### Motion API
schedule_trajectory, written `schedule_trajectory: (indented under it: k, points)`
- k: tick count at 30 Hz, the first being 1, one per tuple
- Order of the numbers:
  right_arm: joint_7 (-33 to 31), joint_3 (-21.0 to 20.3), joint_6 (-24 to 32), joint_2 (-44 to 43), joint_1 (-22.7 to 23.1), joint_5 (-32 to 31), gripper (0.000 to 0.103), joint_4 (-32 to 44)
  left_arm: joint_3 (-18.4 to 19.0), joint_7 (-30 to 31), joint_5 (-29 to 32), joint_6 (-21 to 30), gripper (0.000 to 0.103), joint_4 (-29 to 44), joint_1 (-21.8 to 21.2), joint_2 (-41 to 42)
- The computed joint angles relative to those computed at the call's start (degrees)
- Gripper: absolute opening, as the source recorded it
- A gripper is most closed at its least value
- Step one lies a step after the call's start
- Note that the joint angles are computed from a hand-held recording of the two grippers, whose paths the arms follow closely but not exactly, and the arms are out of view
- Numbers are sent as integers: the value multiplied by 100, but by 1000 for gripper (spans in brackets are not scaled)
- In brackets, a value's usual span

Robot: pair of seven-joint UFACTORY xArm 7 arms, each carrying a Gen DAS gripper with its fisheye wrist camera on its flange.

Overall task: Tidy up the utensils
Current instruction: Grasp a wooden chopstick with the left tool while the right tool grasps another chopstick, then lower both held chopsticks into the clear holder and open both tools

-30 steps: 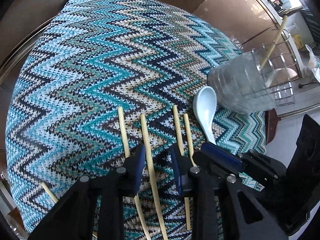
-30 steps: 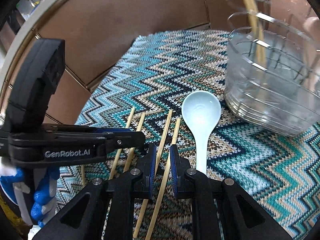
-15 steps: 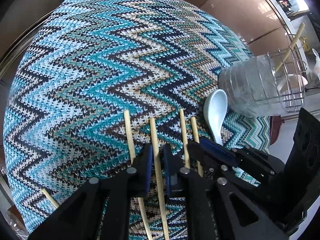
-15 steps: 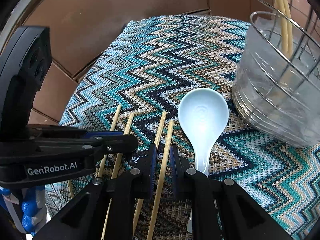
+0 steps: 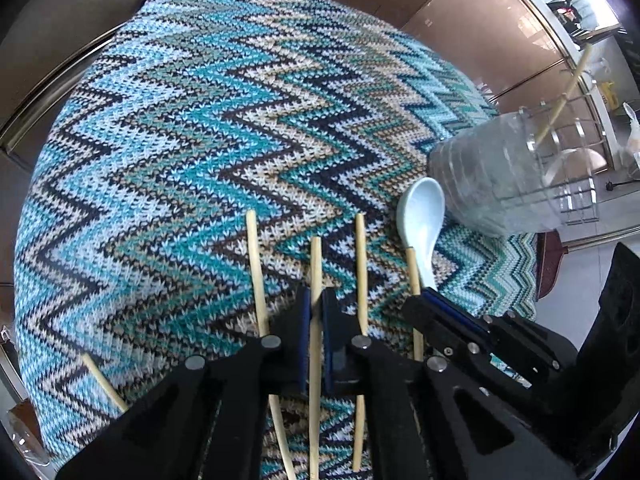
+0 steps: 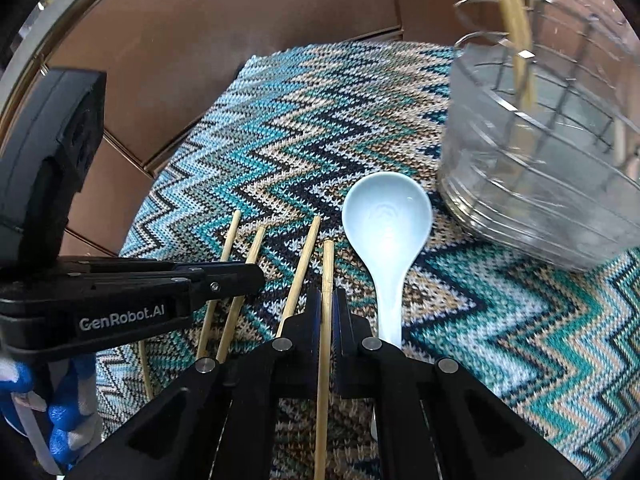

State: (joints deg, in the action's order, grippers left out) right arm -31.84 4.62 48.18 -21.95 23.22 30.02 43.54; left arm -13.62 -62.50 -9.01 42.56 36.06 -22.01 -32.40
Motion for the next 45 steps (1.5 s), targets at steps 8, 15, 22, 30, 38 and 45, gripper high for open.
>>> schedule_trajectory:
  k: [8,15,22,30,38,45]
  points:
    - [-244,-302,180,-985,45,321,5,-325,-329,-367,355,353,5,193,45,-582]
    - [-242,-540,427,-2239,76,333,5,-653,-867,-810,879,934,5,702,148,-1054]
    - [-13,-693,837,-3316,48,171,5,-766,-1349,-1095,1292,1630,5,1333,249,-1383]
    - [185,-818,1187,-4146,17,-7,5,-585,-1786,-1207,1618,2195,5,1995,538,-1766]
    - [146,-945,1002,-4182,130,46,5,-226,-2033,-996,1810,2214,5,2526,1011,-1802]
    - [-108,-1128,321,-3729,309,225,5,212,-2108,-826,2042,1677,5,2864,1514,-1511]
